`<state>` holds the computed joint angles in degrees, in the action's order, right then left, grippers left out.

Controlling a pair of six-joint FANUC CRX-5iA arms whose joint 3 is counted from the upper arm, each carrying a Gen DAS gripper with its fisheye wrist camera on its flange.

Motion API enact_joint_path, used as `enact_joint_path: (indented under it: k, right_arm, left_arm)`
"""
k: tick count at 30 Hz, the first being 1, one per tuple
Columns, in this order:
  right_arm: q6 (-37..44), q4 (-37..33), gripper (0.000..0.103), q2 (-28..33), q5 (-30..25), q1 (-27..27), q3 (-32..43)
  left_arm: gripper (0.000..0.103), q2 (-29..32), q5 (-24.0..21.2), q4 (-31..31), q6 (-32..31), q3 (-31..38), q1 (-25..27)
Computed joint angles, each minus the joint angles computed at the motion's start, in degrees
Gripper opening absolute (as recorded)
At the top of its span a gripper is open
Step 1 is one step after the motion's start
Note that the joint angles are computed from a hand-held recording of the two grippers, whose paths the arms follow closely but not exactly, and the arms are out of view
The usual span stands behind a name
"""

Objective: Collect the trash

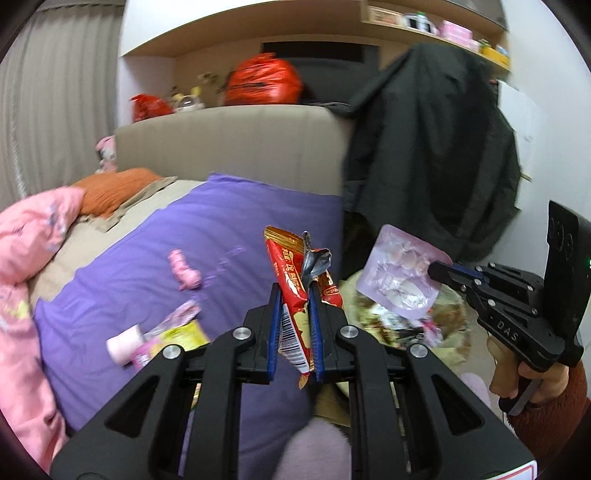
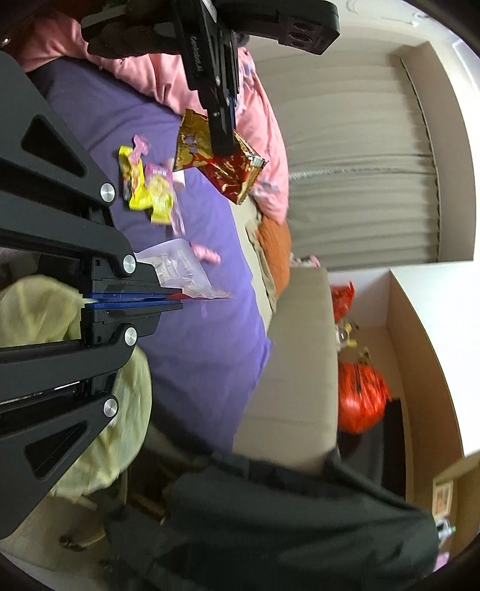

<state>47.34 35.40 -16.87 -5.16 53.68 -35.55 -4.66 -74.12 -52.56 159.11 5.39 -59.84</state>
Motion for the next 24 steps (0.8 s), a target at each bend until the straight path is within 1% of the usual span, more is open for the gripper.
enact_joint_path:
  k: [1, 3, 5, 7, 8, 9, 13, 14, 15, 16, 17, 18, 19, 20, 22, 24]
  right_arm:
    - [-2.74, 2.95, 0.004, -0.93, 0.65, -1.14, -1.36]
    - [-5.7, 6.1, 0.004, -2.72, 1.25, -2.99, -3.44]
    - [-4.61, 4.85, 0.004, -4.08, 0.79, -4.28, -4.36]
    - [-2.23, 1.7, 0.004, -5.34, -0.04, -5.21, -4.96]
    - [0.67, -1.47, 0.004, -5.67, -0.83, -5.41, -4.59]
    - [1.91, -2.92, 0.004, -6.06, -1.33, -5.91, -4.76]
    - [3.5, -4.77, 0.004, -6.52, -2.68, -7.97, -5.61]
    - [3.47, -4.89, 0.004, -6.42, -3.0, -8.71, -5.97]
    - [3.45, -5.17, 0.004, -5.92, -3.28, -9.11, -5.91]
    - [6.29, -8.46, 0.004, -5.14, -4.56, -9.58, -5.05]
    - [7.49, -9.97, 0.004, -4.55, -5.23, -9.82, -4.55]
    - [8.69, -11.43, 0.004, -3.77, -5.81, -10.1, -3.99]
    - [12.04, -14.97, 0.004, -2.56, -6.83, -10.45, -2.8]
    - [12.54, -15.5, 0.004, -1.83, -7.1, -10.45, -2.56]
    - [14.72, -17.46, 0.004, 0.19, -7.98, -10.82, -1.46]
    - [19.36, -22.26, 0.004, 1.64, -9.09, -11.09, 0.31]
  left_arm:
    - [0.013, 1.14, 0.81, 0.4, -0.84, 1.01, 0.01]
    - [0.013, 2.82, 2.19, 1.31, -2.04, 2.32, 0.3]
    - [0.013, 4.43, 4.0, 2.75, -3.4, 3.33, 0.95]
    - [0.013, 5.58, 5.44, 4.0, -4.47, 3.94, 1.64]
    - [0.013, 6.26, 6.58, 4.98, -5.04, 4.19, 2.17]
    - [0.013, 6.84, 8.11, 6.16, -5.61, 4.27, 2.9]
    - [0.013, 8.29, 14.47, 10.5, -7.19, 3.74, 5.67]
    - [0.013, 8.97, 16.81, 12.6, -8.29, 3.58, 7.01]
    - [0.013, 9.61, 18.0, 13.84, -9.02, 3.75, 7.65]
    - [0.013, 10.47, 19.5, 15.52, -10.17, 4.02, 8.57]
    - [0.013, 11.32, 22.28, 18.56, -12.46, 3.71, 10.21]
    - [0.013, 11.86, 24.12, 20.89, -14.41, 3.43, 11.41]
    - [0.013, 12.39, 25.68, 23.06, -16.18, 3.12, 12.43]
    - [0.013, 13.68, 27.47, 26.13, -18.73, 3.1, 13.91]
    - [0.013, 15.44, 27.94, 28.07, -20.24, 3.81, 14.99]
    - [0.013, 17.2, 29.11, 30.73, -21.96, 4.06, 16.43]
